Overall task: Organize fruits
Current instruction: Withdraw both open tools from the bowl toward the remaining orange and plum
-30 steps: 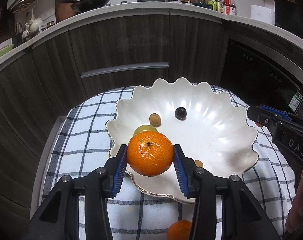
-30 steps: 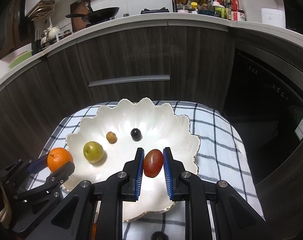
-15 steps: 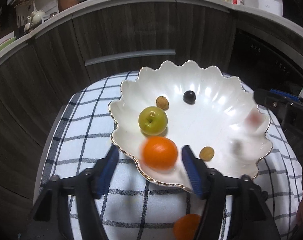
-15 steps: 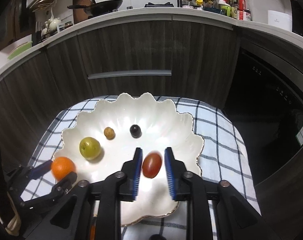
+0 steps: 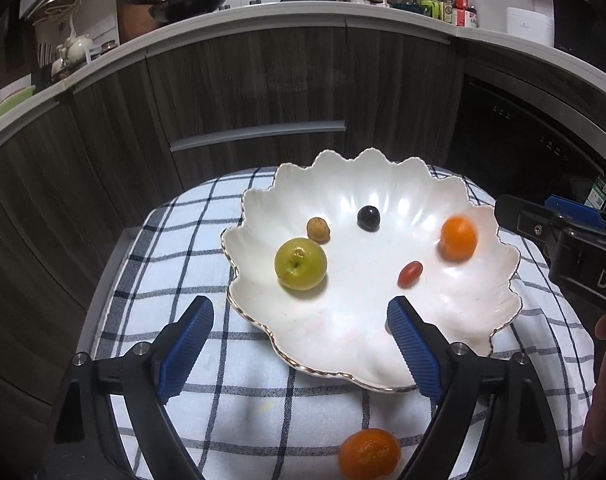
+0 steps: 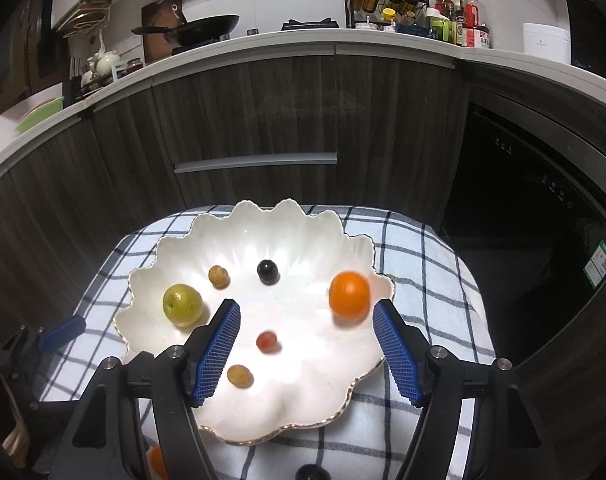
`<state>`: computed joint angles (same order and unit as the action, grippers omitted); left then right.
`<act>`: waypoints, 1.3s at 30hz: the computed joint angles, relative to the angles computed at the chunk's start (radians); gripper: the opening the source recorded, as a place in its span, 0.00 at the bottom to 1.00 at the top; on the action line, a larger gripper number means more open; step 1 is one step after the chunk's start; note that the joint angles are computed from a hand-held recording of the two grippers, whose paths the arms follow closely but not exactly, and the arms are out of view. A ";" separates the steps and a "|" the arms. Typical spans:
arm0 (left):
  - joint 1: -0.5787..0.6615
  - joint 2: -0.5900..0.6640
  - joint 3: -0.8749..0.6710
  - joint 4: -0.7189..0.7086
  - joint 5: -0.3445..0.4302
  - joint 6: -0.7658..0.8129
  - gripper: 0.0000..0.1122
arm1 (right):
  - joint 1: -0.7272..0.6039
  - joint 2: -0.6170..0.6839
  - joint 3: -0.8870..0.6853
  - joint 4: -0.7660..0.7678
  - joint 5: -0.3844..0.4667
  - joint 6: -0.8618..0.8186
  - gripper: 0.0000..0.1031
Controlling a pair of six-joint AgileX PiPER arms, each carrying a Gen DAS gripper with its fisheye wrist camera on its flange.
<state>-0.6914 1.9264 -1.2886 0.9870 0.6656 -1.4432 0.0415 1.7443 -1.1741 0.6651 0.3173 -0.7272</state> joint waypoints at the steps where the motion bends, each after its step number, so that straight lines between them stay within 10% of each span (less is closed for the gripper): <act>1: -0.003 -0.003 0.001 0.005 0.004 -0.002 0.80 | -0.004 -0.004 0.004 0.010 0.002 -0.009 0.68; 39: -0.192 -0.152 0.166 0.122 0.160 -0.209 0.84 | -0.106 -0.239 0.258 0.243 0.022 -0.288 0.68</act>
